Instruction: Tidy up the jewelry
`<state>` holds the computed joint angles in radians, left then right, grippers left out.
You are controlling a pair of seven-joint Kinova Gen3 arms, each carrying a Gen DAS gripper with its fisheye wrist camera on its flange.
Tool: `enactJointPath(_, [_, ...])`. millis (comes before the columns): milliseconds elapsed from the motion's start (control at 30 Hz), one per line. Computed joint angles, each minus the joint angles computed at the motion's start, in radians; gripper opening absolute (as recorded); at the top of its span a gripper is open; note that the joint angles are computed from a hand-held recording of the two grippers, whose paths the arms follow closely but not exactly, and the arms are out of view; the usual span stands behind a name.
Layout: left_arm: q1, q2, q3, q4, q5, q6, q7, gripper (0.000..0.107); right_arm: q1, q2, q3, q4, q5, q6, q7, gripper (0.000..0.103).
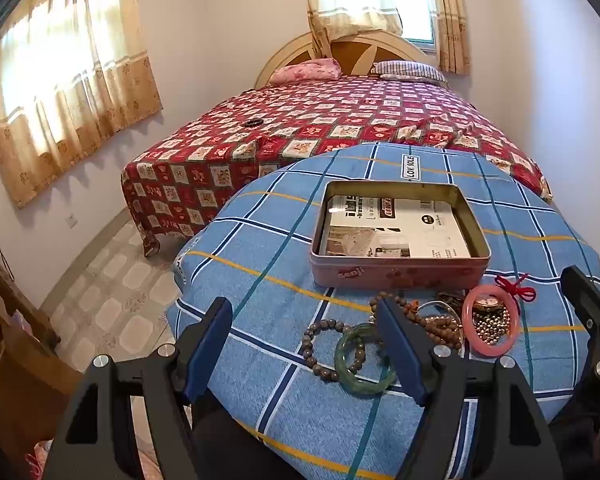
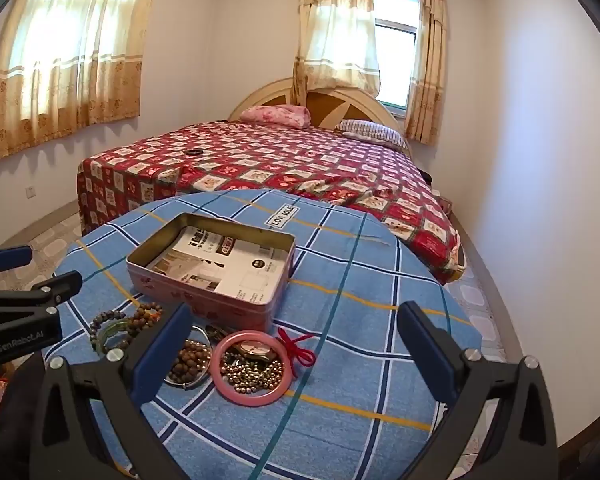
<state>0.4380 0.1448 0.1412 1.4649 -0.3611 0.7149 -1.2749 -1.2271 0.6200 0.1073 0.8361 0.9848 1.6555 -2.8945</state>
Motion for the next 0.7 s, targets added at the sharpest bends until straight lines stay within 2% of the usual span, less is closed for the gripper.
enactJointPath(67, [0.01, 0.001, -0.002, 0.001, -0.027, 0.002, 0.012, 0.075, 0.0, 0.003, 0.002, -0.006, 0.002, 0.002, 0.004, 0.103])
enactJointPath(167, [0.002, 0.0, 0.002, 0.0, -0.008, 0.003, -0.007, 0.075, 0.004, 0.004, 0.002, -0.012, -0.002, -0.003, 0.008, 0.103])
enactJointPath(367, [-0.024, -0.006, -0.001, 0.037, 0.014, -0.031, -0.036, 0.075, 0.008, -0.013, -0.009, 0.049, -0.001, -0.025, -0.03, 0.103])
enactJointPath(533, [0.014, 0.01, -0.001, 0.007, -0.038, 0.005, 0.006, 0.075, 0.009, -0.012, -0.014, 0.039, -0.003, -0.019, -0.025, 0.103])
enactJointPath(700, [0.015, 0.014, -0.002, 0.003, -0.036, 0.011, 0.002, 0.075, 0.011, -0.009, -0.015, 0.029, -0.009, -0.014, -0.024, 0.103])
